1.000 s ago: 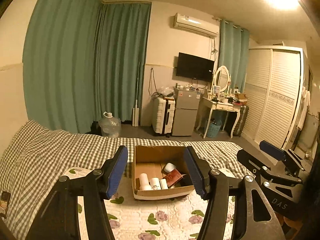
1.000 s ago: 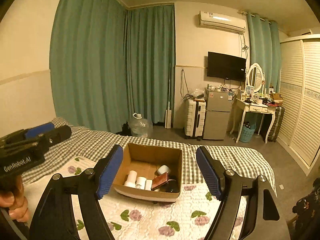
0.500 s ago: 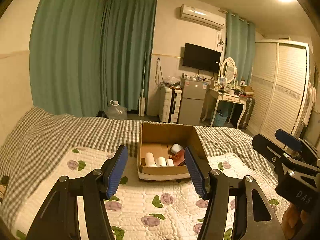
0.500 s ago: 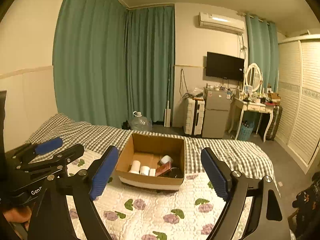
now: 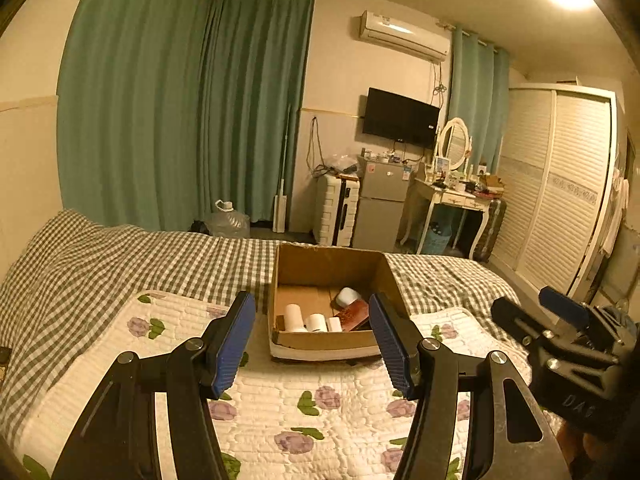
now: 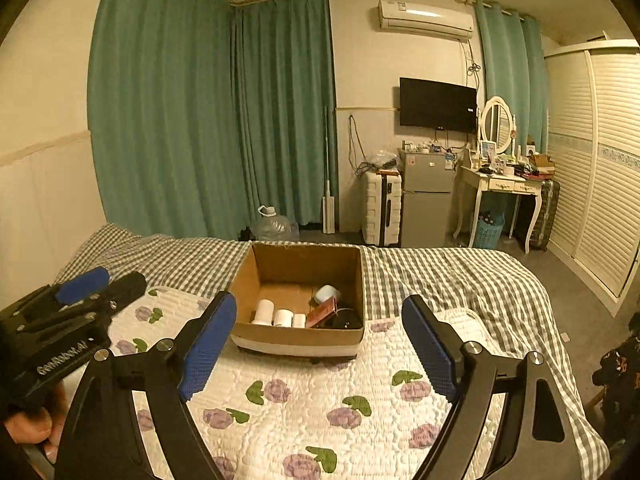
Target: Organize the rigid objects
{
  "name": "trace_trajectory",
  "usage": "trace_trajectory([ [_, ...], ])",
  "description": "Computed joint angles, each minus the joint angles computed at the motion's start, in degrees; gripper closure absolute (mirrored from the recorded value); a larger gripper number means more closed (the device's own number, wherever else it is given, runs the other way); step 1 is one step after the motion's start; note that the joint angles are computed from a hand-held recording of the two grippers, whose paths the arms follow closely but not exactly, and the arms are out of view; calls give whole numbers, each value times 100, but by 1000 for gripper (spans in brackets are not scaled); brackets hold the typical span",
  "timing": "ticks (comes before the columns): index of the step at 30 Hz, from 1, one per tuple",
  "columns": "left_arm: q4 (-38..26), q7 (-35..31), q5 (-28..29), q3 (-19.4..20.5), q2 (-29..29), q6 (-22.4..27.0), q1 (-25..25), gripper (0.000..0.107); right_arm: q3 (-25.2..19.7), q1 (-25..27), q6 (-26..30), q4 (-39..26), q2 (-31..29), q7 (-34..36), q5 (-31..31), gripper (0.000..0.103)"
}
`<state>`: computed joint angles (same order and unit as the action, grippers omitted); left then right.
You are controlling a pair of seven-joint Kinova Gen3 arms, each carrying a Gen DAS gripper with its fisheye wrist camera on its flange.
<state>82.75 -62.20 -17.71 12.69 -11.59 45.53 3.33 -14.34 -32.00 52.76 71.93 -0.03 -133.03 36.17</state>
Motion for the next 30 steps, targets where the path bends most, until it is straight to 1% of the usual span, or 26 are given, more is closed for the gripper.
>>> trace_trajectory([
  [3, 26, 56, -160, 88, -14, -9, -33, 46, -24, -36, 54, 20, 1, -46, 107, 18],
  [8, 91, 100, -236, 105, -76, -40, -58, 46, -34, -42, 81, 7, -11, -88, 96, 18],
  [13, 70, 264, -501, 252, -74, 19, -151, 46, -47, -71, 116, -40, 12, -61, 143, 18],
  [16, 38, 284, -550, 252, -61, 27, -138, 46, -39, -94, 120, -59, 20, -31, 147, 18],
  [17, 12, 364, -620, 319, -50, 53, -153, 46, -32, -92, 111, -46, 5, -19, 135, 17],
  [30, -27, 449, -746, 273, -17, 77, -69, 46, 0, -125, 139, -105, 55, 24, 113, 16],
])
